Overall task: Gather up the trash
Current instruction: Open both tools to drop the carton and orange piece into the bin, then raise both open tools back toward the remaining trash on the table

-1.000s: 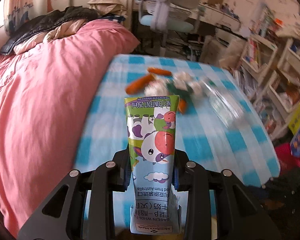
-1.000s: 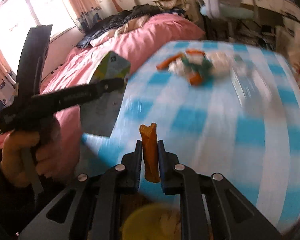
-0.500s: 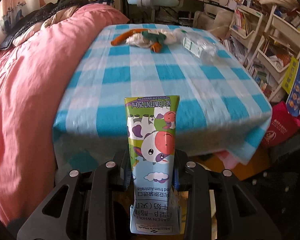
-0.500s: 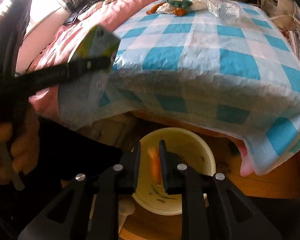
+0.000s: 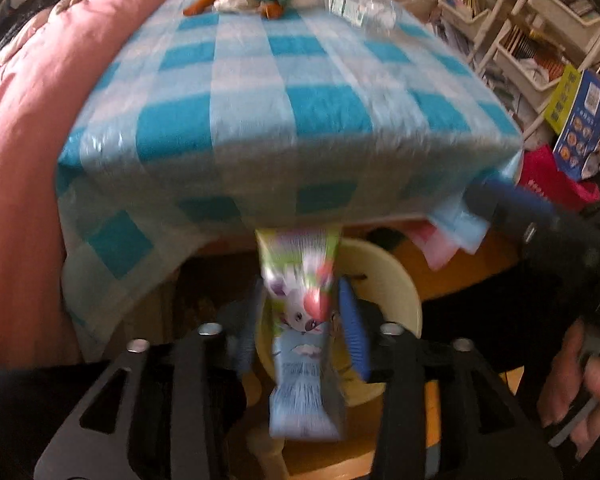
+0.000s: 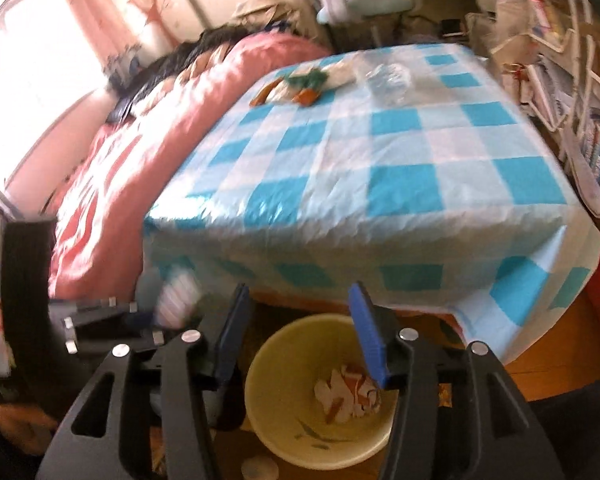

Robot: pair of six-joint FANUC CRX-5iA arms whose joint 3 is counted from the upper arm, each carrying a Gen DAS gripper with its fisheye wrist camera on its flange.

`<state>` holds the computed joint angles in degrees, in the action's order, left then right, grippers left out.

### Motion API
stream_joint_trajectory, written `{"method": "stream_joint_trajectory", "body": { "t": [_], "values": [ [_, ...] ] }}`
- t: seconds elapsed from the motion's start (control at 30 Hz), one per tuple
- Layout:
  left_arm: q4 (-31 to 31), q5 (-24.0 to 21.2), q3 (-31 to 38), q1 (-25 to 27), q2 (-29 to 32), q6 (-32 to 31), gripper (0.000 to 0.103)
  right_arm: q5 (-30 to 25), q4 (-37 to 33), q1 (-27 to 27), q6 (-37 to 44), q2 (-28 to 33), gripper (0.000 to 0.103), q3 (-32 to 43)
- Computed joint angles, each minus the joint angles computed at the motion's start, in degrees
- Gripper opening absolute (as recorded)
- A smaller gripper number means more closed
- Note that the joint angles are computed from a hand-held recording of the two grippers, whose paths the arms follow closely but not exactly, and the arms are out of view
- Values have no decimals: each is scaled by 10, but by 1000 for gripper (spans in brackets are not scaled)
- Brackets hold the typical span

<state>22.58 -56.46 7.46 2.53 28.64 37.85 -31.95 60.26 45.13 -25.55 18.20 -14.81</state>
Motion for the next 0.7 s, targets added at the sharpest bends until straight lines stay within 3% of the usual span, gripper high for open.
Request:
{"method": "stream_joint_trajectory", "body": {
  "t": [0.13, 0.43, 0.7],
  "values": [
    [8, 17, -17, 2, -12, -4, 61, -1, 52, -6, -73, -5, 55, -19],
    [125, 162, -96, 7, -66, -85, 76, -51, 97, 12, -65, 4, 61, -3],
    [169, 225, -21, 6, -24, -60, 79, -37, 130, -18, -15, 21, 62, 35]
  ]
}}
